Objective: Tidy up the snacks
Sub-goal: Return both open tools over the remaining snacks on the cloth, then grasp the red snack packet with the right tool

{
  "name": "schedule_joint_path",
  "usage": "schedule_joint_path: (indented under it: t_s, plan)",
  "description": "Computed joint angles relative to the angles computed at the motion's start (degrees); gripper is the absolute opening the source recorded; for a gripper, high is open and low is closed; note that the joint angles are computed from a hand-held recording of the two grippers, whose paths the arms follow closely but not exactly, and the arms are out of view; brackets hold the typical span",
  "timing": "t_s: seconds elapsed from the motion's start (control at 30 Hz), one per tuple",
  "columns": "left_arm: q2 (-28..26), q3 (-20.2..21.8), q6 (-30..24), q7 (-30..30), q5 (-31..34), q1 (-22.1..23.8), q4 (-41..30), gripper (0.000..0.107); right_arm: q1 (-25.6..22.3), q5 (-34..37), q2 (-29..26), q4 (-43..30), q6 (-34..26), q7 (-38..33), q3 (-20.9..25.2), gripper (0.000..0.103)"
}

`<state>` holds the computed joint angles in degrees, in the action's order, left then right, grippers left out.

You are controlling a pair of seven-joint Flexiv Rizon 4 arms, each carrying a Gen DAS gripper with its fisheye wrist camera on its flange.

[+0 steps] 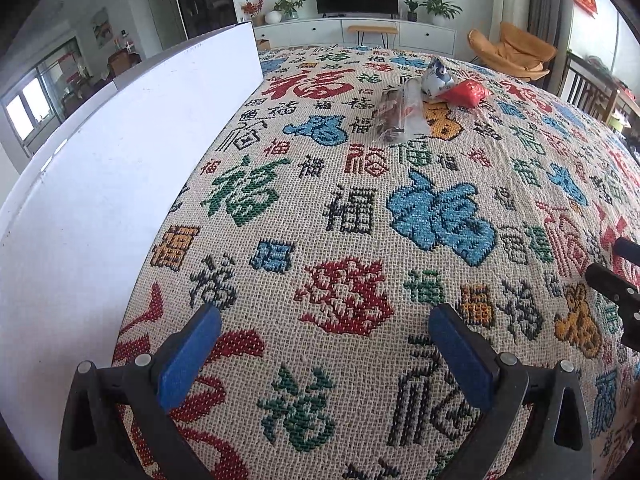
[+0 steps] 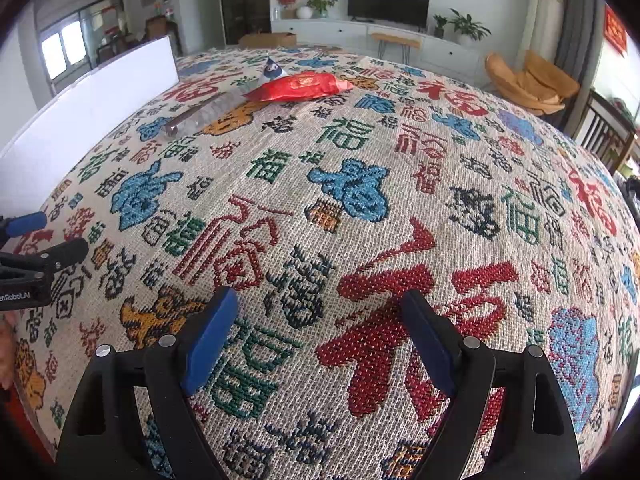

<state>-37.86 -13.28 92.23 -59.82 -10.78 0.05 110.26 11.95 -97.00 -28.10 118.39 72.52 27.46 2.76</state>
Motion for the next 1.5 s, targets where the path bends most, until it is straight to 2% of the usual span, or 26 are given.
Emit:
schedule_joint_path:
  t_s: [0.17,0.87,1.03,1.07,1.13,1.17,1.27,1.3,1.37,1.43,1.5]
  plan:
    - [-0.5,-3.4,-0.7,0.9,-0.7,3.2,0.1,0.103,0.0,0.1,0.0,0.0,-0.1,-0.1,0.0,0.086]
    - [-0.6,-4.2,-0.8,1.6,-1.5,3.8,0.2,0.103,0.1,-0.2,-0.1,0.0,-0.2,0.2,0.0,0.086]
    - [-0.8,-5.0,-1.1,2.1,-1.6,4.4,0.1,0.103,-0.4,1.1,-0.4,-0.2,1.0,0.3,-0.1,0.093]
    - [-0.8,-5.0,-1.0,2.2,-1.7,4.4,0.1,0.103,-0.4,3.8,-0.8,-0.7,1.7,-2.6,0.0,0.093]
    - [-0.8,-5.0,-1.0,2.2,-1.7,4.4,0.1,0.103,-0.3,14.9,-2.2,-2.6,3.6,-14.4,0.4,0.091]
    - [-0.8,-5.0,-1.0,2.2,-1.7,4.4,0.1,0.103,-0.8,17.4,-2.8,-4.2,4.6,-16.3,0.4,0.090]
    - [-0.9,-5.0,-1.0,2.3,-1.8,4.4,0.1,0.103,-0.6,13.7,-4.5,-11.0,12.7,-6.8,-5.6,0.091]
    - [-0.9,-5.0,-1.0,2.3,-1.8,4.4,0.1,0.103,-0.7,16.8,-6.0,-13.8,13.4,-7.4,-6.0,0.091]
    - [-0.9,-5.0,-1.0,2.3,-1.8,4.4,0.0,0.103,-1.1,27.1,-9.5,-19.4,11.1,-13.3,-4.0,0.091]
    - [-0.9,-5.1,-1.0,2.3,-1.9,4.4,0.1,0.103,-4.0,39.0,-14.7,-26.7,7.1,-23.6,2.8,0.090]
    - [-0.9,-5.1,-1.0,2.4,-1.9,4.4,0.0,0.103,-6.2,47.7,-19.8,-34.2,-0.1,-32.9,10.0,0.087]
